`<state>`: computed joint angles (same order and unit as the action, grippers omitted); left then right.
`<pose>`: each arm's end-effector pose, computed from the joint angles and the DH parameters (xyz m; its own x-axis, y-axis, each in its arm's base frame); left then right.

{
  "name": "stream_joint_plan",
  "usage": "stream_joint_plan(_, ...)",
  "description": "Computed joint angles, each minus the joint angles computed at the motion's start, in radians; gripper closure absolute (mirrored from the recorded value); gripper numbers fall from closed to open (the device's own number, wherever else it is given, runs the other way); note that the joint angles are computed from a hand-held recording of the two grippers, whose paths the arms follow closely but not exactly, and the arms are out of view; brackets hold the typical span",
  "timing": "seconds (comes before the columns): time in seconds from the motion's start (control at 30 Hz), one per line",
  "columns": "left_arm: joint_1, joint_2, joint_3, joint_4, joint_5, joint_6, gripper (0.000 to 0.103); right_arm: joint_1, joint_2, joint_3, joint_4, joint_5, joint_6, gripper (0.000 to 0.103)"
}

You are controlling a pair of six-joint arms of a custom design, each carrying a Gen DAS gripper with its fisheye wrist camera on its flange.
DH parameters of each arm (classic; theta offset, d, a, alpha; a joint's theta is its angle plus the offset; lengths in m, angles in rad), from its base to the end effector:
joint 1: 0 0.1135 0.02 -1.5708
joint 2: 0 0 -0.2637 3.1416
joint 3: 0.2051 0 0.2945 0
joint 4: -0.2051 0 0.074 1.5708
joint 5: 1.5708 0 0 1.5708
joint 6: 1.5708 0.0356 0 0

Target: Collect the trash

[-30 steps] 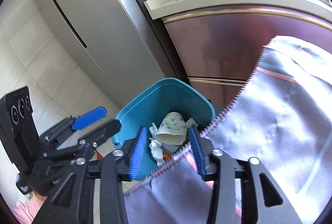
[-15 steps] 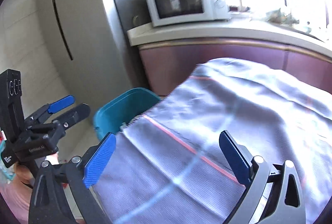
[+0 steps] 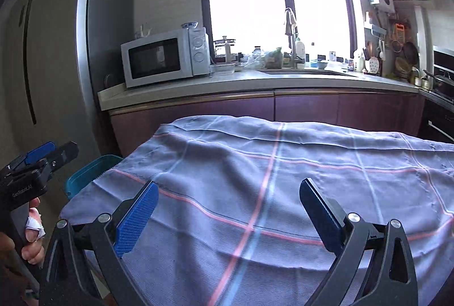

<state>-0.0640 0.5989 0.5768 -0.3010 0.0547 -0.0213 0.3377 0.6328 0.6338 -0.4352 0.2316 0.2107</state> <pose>0.1951 -0.0145 0.2810 -0.3192 -0.0008 -0.9477 0.1088 0.9934 -0.0375 0.1859 0.0566 0.2840 -0.4145 0.0702 -0.9073 -0.0402 0.9946 0.0953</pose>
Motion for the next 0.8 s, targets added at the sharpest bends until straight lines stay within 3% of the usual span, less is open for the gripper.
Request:
stream_joint_plan(0.13, -0.116, -0.050, -0.026, -0.001, -0.121, -0.026, 0.006, 0.008, -0.079, -0.039, -0.013, 0.071, -0.008, 0.007)
stream_joint_plan(0.43, -0.149, -0.089, -0.048, 0.016, -0.167, -0.031, 0.006, -0.022, -0.207, -0.074, -0.054, 0.110, -0.022, 0.007)
stream_joint_plan(0.8, -0.157, -0.127, -0.066, 0.032, -0.191, -0.001, 0.006, -0.006, -0.253, -0.080, -0.067, 0.148, -0.032, 0.007)
